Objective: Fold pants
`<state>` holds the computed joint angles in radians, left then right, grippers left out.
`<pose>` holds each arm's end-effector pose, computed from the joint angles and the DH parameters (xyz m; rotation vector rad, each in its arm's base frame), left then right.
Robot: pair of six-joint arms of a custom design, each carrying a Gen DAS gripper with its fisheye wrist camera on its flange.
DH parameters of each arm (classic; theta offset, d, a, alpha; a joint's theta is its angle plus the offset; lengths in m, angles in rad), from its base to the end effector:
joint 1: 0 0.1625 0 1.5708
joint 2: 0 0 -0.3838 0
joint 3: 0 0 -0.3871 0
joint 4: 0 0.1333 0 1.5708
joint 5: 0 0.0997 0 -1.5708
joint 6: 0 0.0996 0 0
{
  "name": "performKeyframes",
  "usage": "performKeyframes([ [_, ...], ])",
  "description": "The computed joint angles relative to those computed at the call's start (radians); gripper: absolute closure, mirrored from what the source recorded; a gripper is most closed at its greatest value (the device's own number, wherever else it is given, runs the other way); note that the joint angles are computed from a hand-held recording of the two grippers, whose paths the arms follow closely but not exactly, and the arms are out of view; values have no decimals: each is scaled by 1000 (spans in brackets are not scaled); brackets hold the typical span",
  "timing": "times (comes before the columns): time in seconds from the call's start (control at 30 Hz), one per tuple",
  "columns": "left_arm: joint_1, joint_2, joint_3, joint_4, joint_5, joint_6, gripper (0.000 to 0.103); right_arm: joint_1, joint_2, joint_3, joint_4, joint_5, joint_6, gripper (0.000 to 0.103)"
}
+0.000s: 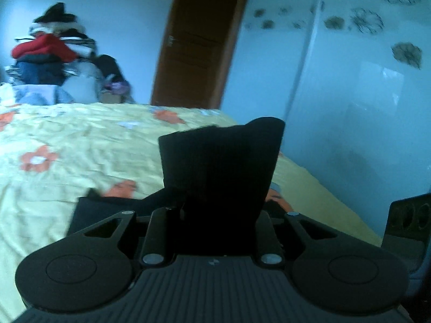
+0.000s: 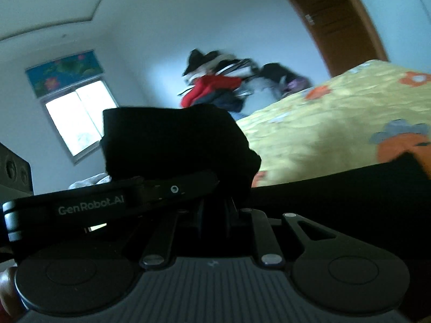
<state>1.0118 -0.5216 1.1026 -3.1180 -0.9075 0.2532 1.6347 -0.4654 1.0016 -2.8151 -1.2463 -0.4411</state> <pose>-0.2474 -0.7624 0.1787 0.5310 2.2950 -1.3234 0.2166 -0.8007 0.1301 -0.8515 2.6317 -1.0872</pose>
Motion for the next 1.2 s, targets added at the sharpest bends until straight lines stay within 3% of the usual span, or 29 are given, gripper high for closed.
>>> performKeyframes([
  [0.47, 22, 191, -262, 220, -100, -16, 77, -69, -45, 41, -70, -75, 84, 88],
  [0.57, 33, 208, -295, 263, -127, -62, 58, -72, -54, 44, -67, -111, 88, 88],
  [0.63, 31, 217, -312, 280, -106, -68, 36, -75, -71, 60, -74, -124, 56, 87],
  [0.67, 28, 216, -308, 274, -98, -62, 33, -76, -79, 67, -75, -134, 37, 86],
  [0.73, 27, 203, -289, 257, -116, -36, 30, -73, -93, 79, -93, -176, 6, 75],
  [0.8, 24, 182, -261, 252, -142, -26, 26, -73, -107, 97, -130, -219, -28, 46],
  [0.87, 23, 154, -226, 263, -182, -19, 21, -75, -111, 107, -193, -254, -54, 36],
  [0.93, 19, 129, -180, 240, -190, 23, 19, -77, -113, 109, -240, -290, -54, 36],
  [1.03, 12, 108, -138, 200, -144, 86, 16, -74, -89, 77, -329, -346, -31, 35],
  [1.1, 14, 96, -125, 170, -113, 105, 14, -79, -90, 65, -324, -301, -3, 34],
  [1.2, 20, 88, -134, 127, -53, 131, 12, -89, -76, -2, -187, -170, 19, 34],
])
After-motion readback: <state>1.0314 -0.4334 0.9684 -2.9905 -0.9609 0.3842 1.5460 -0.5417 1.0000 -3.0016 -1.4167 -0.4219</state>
